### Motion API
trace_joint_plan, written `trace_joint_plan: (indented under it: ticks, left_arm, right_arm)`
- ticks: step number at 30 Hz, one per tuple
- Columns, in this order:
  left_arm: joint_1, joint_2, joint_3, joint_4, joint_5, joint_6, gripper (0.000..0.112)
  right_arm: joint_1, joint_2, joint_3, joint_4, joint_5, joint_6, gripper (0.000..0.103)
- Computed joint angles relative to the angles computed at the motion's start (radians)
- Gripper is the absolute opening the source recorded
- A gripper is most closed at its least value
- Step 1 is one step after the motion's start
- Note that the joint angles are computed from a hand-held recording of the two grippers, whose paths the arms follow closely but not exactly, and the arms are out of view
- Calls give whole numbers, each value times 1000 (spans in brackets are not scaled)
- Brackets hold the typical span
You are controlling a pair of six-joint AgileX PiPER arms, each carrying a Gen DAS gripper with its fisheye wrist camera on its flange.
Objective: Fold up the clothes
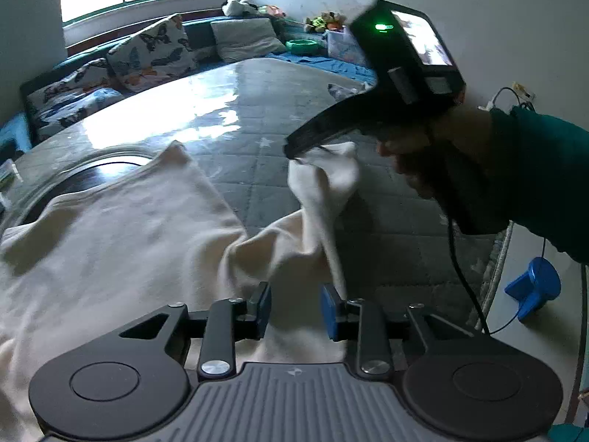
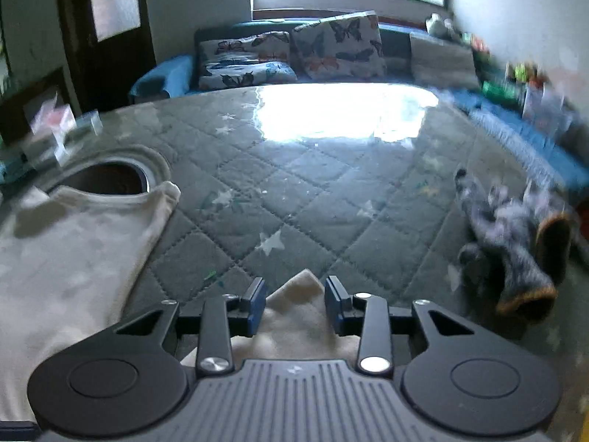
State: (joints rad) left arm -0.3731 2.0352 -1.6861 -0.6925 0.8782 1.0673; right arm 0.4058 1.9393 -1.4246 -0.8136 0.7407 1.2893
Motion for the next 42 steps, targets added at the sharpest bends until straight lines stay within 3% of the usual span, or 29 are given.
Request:
trace_joint_plan:
  ticks: [3,4,7,11,15,19,21,25,28,30,34,42]
  left_arm:
    - [-15,15,-8,1,2,-4,33]
    - [-18,21,-14,0,6,-8,33]
    - [-20,44,-32,-16,28,-13,33]
    - [-15,55,-37,-56,53,13,33]
    - [-10,48,-16,-83,74,60,35]
    - [-3,39,-3,-92,113,100,36]
    - [-1,24,12,-92,112,111,36]
    - [25,5,20,-95,101,108,38]
    - [50,-4,17,-98,91,98,41]
    - [81,-13,18,-88,73,79,41]
    - [153,-20,18,-60,28,34,46]
    - [282,-14,40,-17,31,-36,46]
  right_arm:
    - [10,-3,-1,-21,11,-18,7]
    - [12,-15,9,-30,7,-19,6]
    - [21,-56,45,-70,-2,-8,5]
    - [60,-183,158,-195,15,127,5]
    - [137,-325,287,-302,118,270,5]
    - [199,-373,355,-252,267,276,7]
    - [207,-391,388,-227,291,276,9]
    - [174,-420,432,-199,165,296,12]
    - [116,-377,425,-155,24,263,23]
    - [99,-324,402,-147,-15,259,24]
    - [82,-224,349,-157,-19,269,31]
    - [58,-124,260,-216,94,267,33]
